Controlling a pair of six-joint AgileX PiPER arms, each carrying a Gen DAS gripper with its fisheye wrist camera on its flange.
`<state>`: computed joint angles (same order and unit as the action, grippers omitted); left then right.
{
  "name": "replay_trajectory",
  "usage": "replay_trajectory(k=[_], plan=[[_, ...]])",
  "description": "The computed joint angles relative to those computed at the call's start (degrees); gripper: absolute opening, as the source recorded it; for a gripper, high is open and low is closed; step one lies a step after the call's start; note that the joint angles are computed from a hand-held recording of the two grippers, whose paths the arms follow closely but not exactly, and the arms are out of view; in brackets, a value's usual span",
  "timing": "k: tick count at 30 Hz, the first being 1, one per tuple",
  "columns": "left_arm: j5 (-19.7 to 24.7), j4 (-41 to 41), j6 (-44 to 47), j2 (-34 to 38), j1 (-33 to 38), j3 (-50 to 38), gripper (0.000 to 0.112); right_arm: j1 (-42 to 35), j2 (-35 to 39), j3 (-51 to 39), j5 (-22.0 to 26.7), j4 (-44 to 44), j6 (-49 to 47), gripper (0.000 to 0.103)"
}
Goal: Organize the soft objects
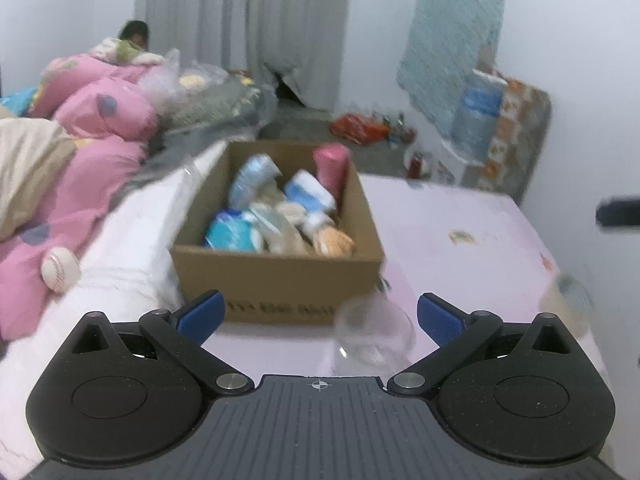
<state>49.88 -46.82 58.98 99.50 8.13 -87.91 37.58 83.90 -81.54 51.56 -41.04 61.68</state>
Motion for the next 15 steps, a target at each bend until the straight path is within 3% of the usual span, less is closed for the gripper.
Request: replay_trajectory(k=[5,10,15], plan=[[-3.76,6.96,-3.39,-2.12,-4.21,5.22,0.103,8.24,1.08,11.94,5.87,-10.23,23.32,0.07],[-7.51,2.73,0.73,-4.01,-5.88,11.83,0.103,11.15,4.84,16.74,7.49,-14.1,40.67,0.07],[-14.37,0.19,5.29,-6.4,-8.03,17.84,0.103,14.86,9.44,15.1,16.93,-15.91,46.04,0.07]])
